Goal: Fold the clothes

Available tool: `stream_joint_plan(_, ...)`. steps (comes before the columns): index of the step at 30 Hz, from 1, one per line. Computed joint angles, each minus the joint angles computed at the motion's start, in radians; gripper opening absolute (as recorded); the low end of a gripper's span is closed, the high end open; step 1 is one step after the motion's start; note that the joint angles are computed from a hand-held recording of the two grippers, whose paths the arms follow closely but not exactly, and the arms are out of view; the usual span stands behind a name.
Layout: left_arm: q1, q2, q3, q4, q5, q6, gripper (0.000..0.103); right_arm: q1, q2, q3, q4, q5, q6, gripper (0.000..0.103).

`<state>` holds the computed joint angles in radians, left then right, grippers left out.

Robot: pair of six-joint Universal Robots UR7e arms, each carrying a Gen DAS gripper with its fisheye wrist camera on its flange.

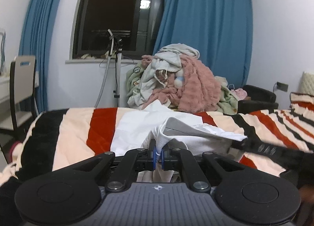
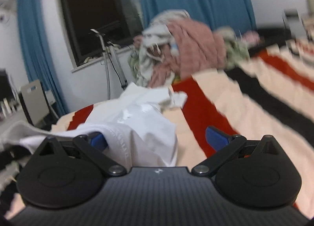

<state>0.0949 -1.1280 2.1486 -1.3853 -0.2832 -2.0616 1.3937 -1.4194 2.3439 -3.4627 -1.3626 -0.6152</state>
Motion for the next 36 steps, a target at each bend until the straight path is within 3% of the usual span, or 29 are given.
stream_joint_plan(3,-0.008,0.013,-0.003,0.004,0.015,-0.025,0.005,-0.013,-0.034,-0.040,0.109,-0.054,0.030,0.103)
stream_joint_plan(7,-0.020,0.023,-0.015,0.076,0.036,-0.114,0.005,-0.018,0.012,-0.063,0.060,-0.174,0.035,0.103)
stream_joint_plan(11,-0.020,0.025,-0.033,0.113,0.004,-0.128,0.005,-0.035,0.015,-0.099,0.172,-0.221,0.104,0.103)
stream_joint_plan(14,-0.021,0.016,-0.022,0.076,-0.018,-0.109,0.005,-0.029,0.030,-0.044,-0.061,-0.188,0.023,0.103)
stream_joint_plan(18,-0.022,-0.023,0.045,-0.129,-0.058,0.003,0.005,-0.064,0.075,0.028,-0.478,0.037,-0.072,0.103)
stream_joint_plan(20,-0.021,-0.035,0.071,-0.217,-0.086,0.046,0.006,-0.076,0.098,0.043,-0.587,0.114,-0.095,0.103)
stream_joint_plan(22,-0.017,-0.046,0.097,-0.317,-0.122,0.103,0.008,-0.083,0.101,0.056,-0.604,0.160,-0.129,0.103)
stream_joint_plan(24,-0.011,-0.054,0.117,-0.395,-0.161,0.145,0.013,-0.083,0.105,0.055,-0.587,0.156,-0.149,0.103)
stream_joint_plan(31,-0.026,-0.017,0.097,-0.375,-0.259,0.181,0.040,-0.063,0.116,0.025,-0.505,0.105,-0.198,0.103)
stream_joint_plan(33,-0.042,0.000,0.089,-0.367,-0.263,0.176,0.052,-0.060,0.112,0.019,-0.475,0.095,-0.182,0.103)
stream_joint_plan(36,-0.060,0.030,0.076,-0.383,-0.238,0.215,0.060,-0.050,0.101,0.012,-0.436,0.057,-0.172,0.103)
